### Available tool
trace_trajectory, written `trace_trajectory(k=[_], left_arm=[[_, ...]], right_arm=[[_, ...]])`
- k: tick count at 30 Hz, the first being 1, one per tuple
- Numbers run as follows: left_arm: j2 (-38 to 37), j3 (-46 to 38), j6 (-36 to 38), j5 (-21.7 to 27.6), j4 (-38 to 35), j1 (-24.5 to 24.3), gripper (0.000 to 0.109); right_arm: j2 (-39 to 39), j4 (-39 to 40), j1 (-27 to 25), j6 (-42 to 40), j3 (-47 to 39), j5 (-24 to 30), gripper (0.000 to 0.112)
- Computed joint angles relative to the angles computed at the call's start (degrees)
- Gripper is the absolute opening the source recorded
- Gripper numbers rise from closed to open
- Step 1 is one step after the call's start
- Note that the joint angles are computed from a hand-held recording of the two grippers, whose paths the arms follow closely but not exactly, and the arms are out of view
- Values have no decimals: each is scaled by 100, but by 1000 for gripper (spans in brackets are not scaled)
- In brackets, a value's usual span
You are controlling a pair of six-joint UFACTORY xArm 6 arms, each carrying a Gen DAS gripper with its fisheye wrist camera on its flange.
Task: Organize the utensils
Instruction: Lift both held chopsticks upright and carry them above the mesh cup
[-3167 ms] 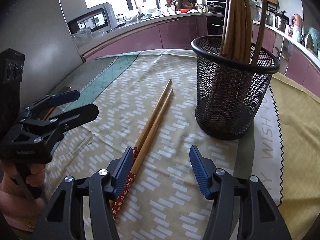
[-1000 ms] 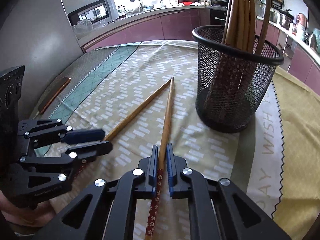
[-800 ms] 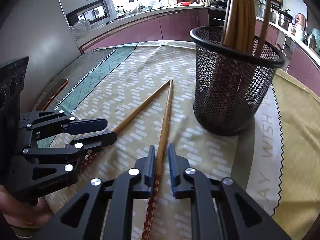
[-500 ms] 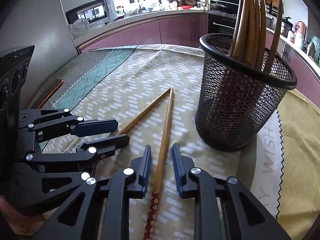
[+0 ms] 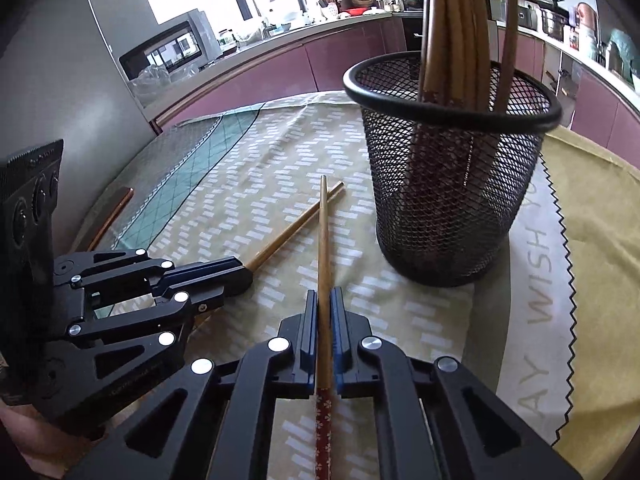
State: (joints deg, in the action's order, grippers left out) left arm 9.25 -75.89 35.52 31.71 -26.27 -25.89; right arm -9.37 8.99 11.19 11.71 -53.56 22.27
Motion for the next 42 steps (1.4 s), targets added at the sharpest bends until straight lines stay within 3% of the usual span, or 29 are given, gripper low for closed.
trace_trajectory(k=[18, 42], left_arm=[[-335, -24, 677, 461, -1149, 313, 7], [-724, -10, 1146, 578, -1817, 360, 7]], right_arm=[[-701, 1603, 113, -1253, 442, -401, 6], [-982, 1757, 154, -1490, 566, -853, 6]])
